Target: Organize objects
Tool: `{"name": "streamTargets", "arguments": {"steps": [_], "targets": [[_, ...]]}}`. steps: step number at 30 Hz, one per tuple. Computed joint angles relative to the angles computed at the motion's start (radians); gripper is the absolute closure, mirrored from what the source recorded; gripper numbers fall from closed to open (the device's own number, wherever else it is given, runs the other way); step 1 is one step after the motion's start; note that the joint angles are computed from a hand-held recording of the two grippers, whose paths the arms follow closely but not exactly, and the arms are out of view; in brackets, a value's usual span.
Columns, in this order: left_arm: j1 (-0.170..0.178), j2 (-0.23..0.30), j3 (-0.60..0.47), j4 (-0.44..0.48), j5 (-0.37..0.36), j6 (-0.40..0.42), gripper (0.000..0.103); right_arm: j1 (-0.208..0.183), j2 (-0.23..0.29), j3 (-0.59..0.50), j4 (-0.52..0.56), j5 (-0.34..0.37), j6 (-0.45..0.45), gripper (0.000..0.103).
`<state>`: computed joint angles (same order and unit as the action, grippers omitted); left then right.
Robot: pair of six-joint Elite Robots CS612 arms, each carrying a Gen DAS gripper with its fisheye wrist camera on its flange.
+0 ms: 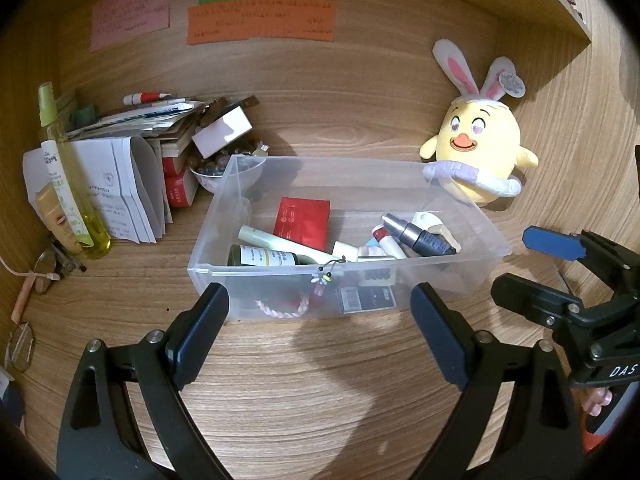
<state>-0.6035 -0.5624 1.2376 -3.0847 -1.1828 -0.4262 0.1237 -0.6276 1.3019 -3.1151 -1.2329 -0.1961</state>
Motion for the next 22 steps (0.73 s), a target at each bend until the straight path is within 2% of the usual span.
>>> {"name": "streamTargets", "arguments": {"steps": [22], "targets": [[0.002, 0.002, -0.005, 0.006, -0.009, -0.014, 0.010, 0.002, 0.001, -0.001, 0.001, 0.003, 0.001, 0.018]]}}
